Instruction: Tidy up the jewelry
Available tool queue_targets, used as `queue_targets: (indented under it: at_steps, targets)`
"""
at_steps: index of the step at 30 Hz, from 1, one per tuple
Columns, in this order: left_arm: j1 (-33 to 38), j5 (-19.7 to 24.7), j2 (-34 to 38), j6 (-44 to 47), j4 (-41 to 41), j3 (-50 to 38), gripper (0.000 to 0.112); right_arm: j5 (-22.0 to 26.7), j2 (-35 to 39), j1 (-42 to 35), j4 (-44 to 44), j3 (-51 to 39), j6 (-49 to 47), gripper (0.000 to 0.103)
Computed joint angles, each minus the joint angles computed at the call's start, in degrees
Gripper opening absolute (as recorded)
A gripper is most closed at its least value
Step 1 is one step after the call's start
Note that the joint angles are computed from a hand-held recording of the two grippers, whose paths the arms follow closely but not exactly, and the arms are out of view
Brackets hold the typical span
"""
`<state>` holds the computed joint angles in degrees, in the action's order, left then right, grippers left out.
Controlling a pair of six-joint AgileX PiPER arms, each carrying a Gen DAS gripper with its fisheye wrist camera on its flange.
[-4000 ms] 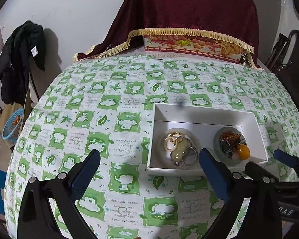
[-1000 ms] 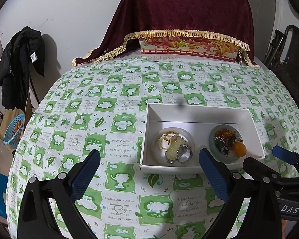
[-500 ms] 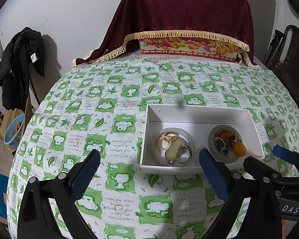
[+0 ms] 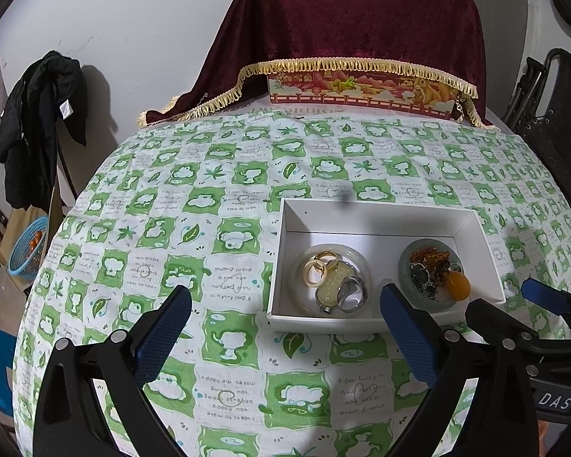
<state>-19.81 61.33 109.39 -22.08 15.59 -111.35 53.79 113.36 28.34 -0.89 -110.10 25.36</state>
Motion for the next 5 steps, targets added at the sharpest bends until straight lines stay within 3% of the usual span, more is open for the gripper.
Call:
queue_targets:
  at_steps: [5]
  targets:
    - [-0.69,-0.43,-0.53,-1.04,2.12,0.78,0.1,0.12,-0.11,0.0,-0.04,-0.05,0.04,0.098]
